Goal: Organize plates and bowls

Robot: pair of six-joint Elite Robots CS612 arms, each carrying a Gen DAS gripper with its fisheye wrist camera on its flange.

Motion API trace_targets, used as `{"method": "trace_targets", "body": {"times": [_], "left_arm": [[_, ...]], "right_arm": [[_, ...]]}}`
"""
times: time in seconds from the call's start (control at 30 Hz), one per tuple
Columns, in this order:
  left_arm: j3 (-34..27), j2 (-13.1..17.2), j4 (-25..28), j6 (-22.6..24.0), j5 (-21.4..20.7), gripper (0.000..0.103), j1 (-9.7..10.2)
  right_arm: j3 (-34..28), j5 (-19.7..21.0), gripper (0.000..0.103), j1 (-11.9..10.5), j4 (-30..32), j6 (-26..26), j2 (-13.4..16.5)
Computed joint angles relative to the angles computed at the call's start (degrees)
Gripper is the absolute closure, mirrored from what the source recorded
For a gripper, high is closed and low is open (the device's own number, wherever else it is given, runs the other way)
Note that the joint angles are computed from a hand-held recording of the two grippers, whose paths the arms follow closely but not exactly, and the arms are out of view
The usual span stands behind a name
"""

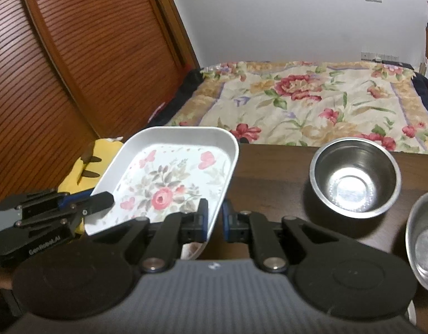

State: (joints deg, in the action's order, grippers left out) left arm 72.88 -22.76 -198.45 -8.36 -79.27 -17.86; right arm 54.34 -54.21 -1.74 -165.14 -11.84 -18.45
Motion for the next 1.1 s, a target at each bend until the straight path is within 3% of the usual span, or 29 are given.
{"method": "trace_targets", "body": {"times": [0.67,1.1], "left_arm": [[8.1,-3.2,-5.4,-1.4,0.1,0.088,-1.27],[10.6,-3.4,-6.7,-2.6,-0.3,0.088,-1.69]], "right_arm": [[6.2,5.1,0.091,-1.6,-6.4,1.0,-1.5],[10.9,7.7,0.091,-2.6,-7.7,0.2,-2.9]]}}
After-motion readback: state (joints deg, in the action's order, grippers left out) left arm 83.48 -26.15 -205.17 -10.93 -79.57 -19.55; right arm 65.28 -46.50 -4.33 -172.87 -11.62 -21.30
